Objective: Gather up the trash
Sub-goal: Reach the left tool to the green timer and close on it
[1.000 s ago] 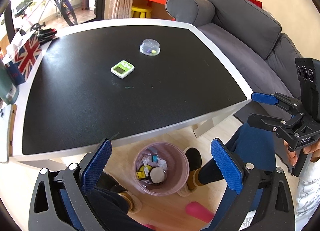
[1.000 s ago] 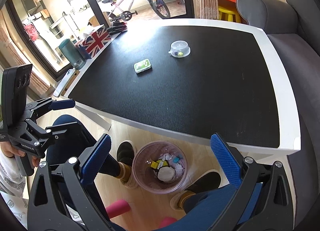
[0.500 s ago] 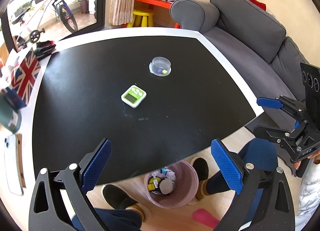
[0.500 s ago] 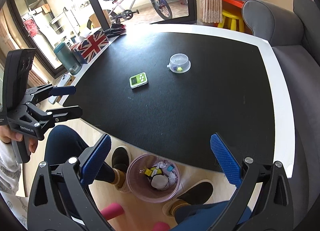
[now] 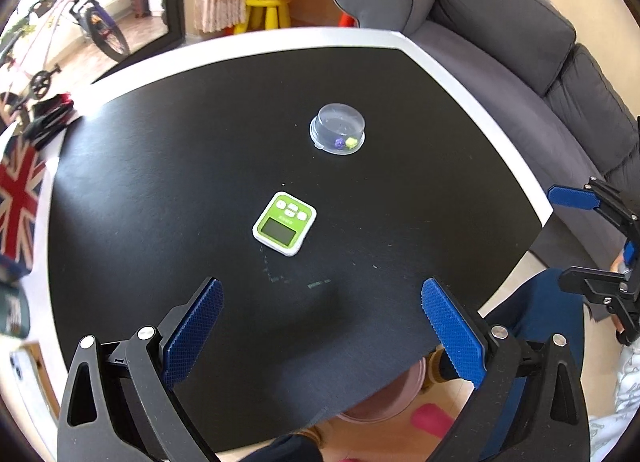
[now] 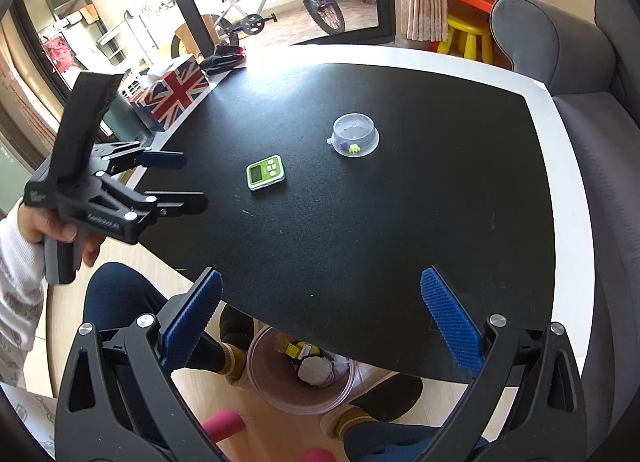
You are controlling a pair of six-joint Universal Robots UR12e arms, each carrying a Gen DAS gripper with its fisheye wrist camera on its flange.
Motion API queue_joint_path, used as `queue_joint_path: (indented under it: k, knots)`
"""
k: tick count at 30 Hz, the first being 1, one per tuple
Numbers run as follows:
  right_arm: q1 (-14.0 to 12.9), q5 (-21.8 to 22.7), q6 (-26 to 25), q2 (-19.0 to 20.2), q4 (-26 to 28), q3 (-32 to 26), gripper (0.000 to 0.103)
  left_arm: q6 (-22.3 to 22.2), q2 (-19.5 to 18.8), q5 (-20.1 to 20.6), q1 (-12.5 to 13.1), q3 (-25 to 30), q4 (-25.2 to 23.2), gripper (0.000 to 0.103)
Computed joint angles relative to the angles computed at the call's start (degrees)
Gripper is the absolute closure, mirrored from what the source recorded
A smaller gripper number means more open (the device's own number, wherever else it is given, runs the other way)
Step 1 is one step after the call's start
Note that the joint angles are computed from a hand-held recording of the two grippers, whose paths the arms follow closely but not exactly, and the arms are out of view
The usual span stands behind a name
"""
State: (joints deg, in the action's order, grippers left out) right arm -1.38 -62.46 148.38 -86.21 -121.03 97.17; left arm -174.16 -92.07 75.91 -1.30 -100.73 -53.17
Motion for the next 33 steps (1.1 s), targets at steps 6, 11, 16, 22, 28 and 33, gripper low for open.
queue_joint_path:
  k: [6,11,16,22,28,33]
  knots:
    - [0.34,-0.84,0.52,1.09,0.13,-0.91,0.005,3.69,-2.84,-0.16,0.25,1.85,-1.18,0.007]
    - [0.75,-1.76,0.77,1.75,0.57,-1.36,0.005,7.31,-4.95,0.02,0.03,2.54,0.22,0.007]
    - [0.98,-2.55,1.29,2.53,1.05,-1.87,0.005,10.26,-6.05,0.11,0.11,2.23,1.71,0.008]
    - [1.34,-3.11,1.49,3.40,1.55,-2.52,0.005,11.51,-6.59,-0.21,0.41,1.75,2.55,0.025]
    - [1.62,-3.06,1.44,3.87,1.68,-2.77,0.005,12.45,-6.45,2.52,-0.07,1.09,5.09,0.050]
    - [1.67,-2.89,1.21,3.96,1.65,-2.77,0.005,12.67,-6.47,4.02,-0.44,1.26,5.10,0.062]
